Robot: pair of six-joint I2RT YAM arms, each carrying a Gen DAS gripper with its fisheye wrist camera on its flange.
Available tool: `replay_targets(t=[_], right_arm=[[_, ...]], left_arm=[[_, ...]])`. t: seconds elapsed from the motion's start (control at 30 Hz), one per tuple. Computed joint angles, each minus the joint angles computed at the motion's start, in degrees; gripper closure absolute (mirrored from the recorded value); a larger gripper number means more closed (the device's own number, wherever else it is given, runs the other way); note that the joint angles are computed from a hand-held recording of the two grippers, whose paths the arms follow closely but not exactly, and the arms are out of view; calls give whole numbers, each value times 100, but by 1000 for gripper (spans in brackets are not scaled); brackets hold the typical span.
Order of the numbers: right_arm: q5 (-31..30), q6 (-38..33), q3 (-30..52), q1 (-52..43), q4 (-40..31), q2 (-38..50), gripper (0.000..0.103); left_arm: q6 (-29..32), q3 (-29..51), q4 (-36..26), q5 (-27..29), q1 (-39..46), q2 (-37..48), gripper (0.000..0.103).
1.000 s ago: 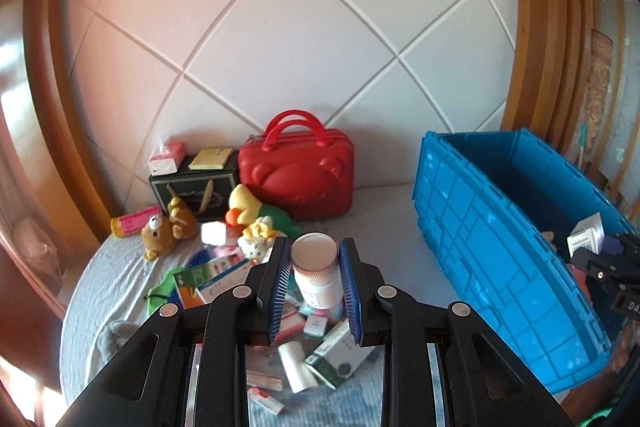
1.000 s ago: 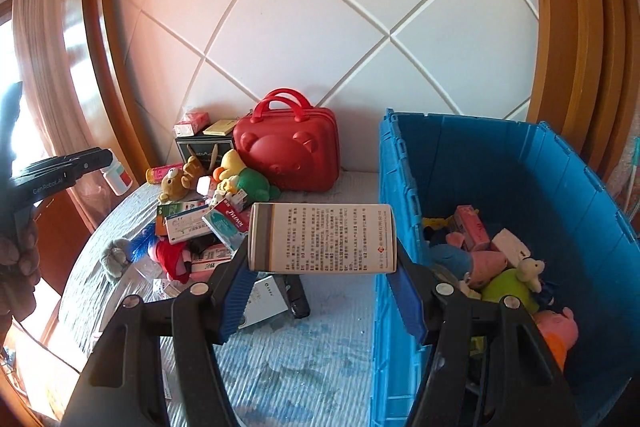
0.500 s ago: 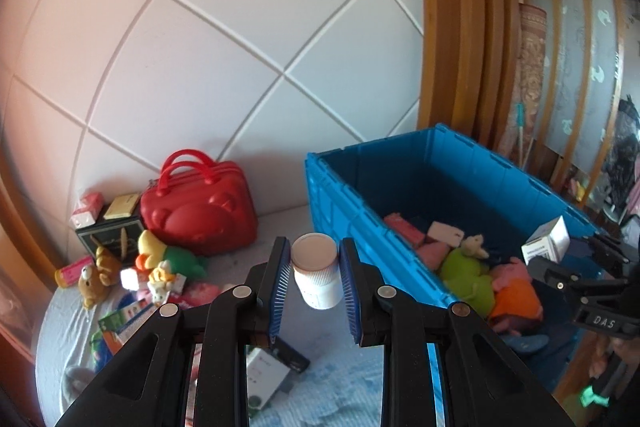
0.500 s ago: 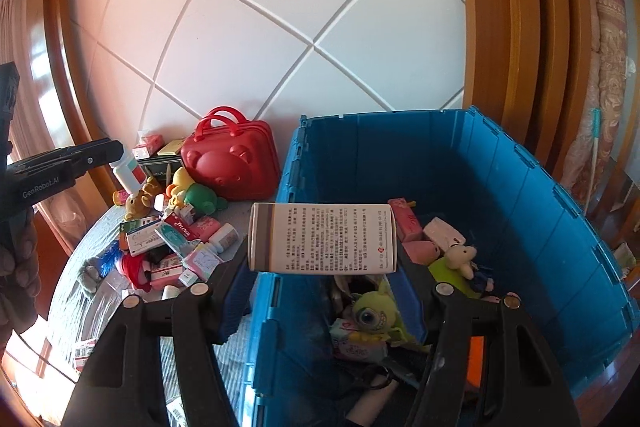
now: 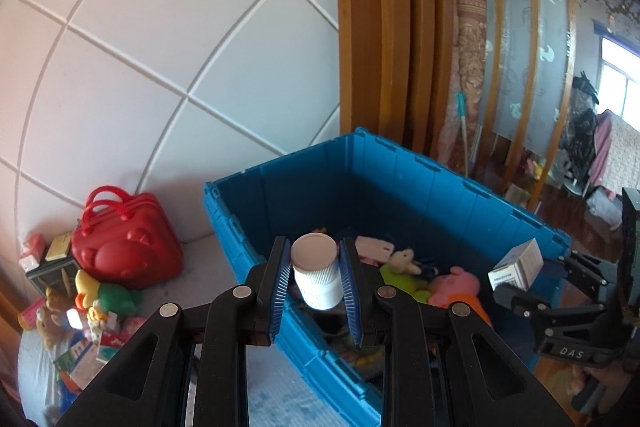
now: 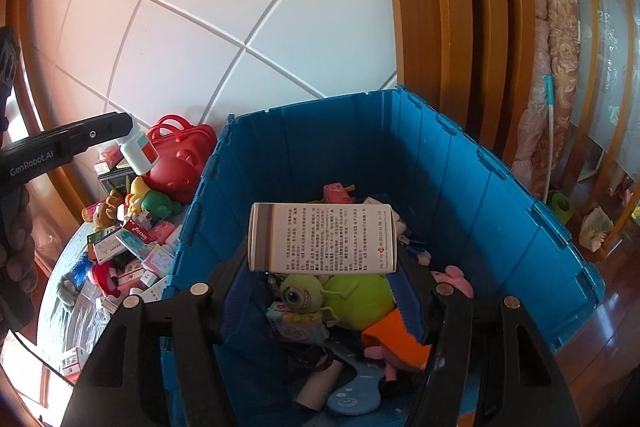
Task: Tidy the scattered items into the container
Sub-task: 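Lift the medicine box and pill bottle and carry both over the blue box, then open both tools to drop the medicine box and pill bottle into the box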
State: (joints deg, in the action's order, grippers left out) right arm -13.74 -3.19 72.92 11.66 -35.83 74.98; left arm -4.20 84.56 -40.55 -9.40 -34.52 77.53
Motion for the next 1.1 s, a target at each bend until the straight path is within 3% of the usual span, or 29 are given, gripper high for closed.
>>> replay_targets(t=[0.5, 1.0, 1.07, 1.1], right_arm=[[-289, -236, 135, -958, -13, 298, 41], [-431, -300, 391, -1191, -1, 572, 41], [-428, -268, 377, -1189, 117, 565, 34], [-396, -282, 380, -1169, 143, 566, 14]], left_arm=[[-52, 1313, 75, -103, -741, 1400, 79], [-238, 1893, -63, -38, -776, 1827, 78], [-403, 1938, -54, 149, -674, 1835, 41], [-471, 1920, -21, 187, -623, 1818, 1]])
